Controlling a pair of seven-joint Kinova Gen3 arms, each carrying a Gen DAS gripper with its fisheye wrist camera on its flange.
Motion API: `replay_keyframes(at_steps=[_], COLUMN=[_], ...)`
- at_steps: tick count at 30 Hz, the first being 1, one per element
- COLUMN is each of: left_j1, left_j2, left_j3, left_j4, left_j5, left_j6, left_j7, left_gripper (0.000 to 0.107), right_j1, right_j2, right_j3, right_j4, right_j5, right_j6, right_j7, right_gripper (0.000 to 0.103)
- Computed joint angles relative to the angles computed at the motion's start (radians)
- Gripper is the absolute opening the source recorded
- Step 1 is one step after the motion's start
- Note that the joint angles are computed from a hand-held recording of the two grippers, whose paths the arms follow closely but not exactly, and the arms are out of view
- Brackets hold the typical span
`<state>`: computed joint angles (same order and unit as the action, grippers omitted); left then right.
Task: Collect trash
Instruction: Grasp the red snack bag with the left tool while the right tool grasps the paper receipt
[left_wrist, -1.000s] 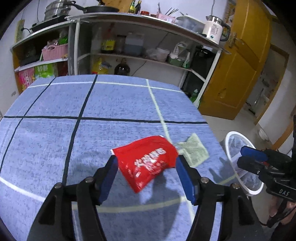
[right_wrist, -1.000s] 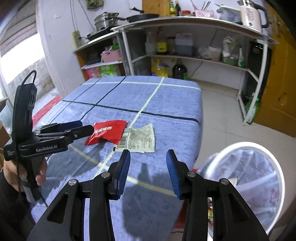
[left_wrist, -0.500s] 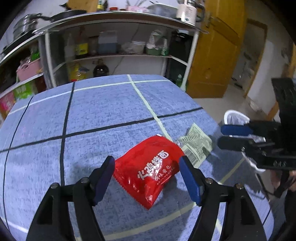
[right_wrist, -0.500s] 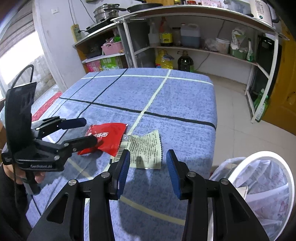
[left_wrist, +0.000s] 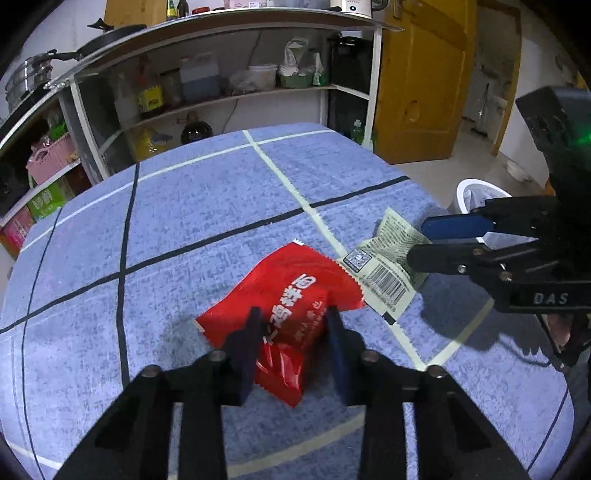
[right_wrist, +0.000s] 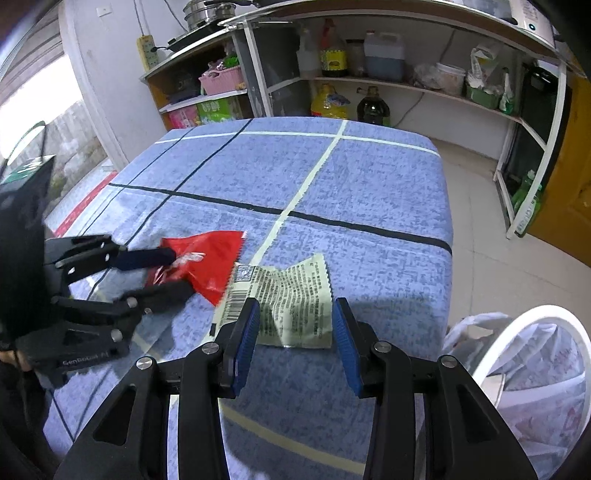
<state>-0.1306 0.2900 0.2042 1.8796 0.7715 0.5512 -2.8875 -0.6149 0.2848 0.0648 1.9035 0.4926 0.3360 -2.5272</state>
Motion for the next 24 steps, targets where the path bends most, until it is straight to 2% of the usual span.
replay_keyframes(at_steps=[2, 4, 11, 12, 13, 15, 20, 24], left_j1=[-0.002, -0.015, -0.043, -0.045, -0.046, -0.045, -0.052, -0.062], left_j2=[-0.006, -0.006, 0.001, 0.002, 0.002, -0.002, -0.01, -0.023], left_j3=[0.001, 0.0, -0.021, -0.023, -0.025, -0.029, -0.038, -0.051], left_j4=[0.009, 0.009, 0.004, 0.004, 0.004, 0.011, 0.021, 0.029], left_j5=[0.011, 0.035, 0.092, 0.096, 0.099, 0.108, 0.14, 0.176], left_j6=[-0.006, 0.006, 0.06, 0.067, 0.073, 0.072, 0.081, 0.092], left_j7=[-0.001, -0.001, -0.005, -0.009, -0.012, -0.022, -0.046, -0.073], left_gripper=[0.021, 0.016, 0.011, 0.011, 0.011, 0.011, 0.011, 0.011], right_j1=[0.03, 0.03, 0.037, 0.03, 0.024, 0.043, 0.022, -0.022], right_j2=[0.015, 0.014, 0.019, 0.021, 0.025, 0.021, 0.005, -0.015], right_j3=[-0.029, -0.025, -0.028, -0.024, -0.019, -0.035, -0.025, -0.005], right_j4=[-0.023, -0.025, -0.032, -0.037, -0.043, -0.038, -0.021, -0.012], right_j5=[-0.037, -0.043, -0.072, -0.07, -0.077, -0.088, -0.069, -0.008], right_j6=[0.028, 0.029, 0.027, 0.039, 0.051, 0.043, 0.029, 0.034], right_j7=[0.034, 0.038, 0.053, 0.051, 0.056, 0.06, 0.035, -0.015], right_gripper=[0.042, 0.042, 0.04, 0.021, 0.007, 0.005, 0.001, 0.0])
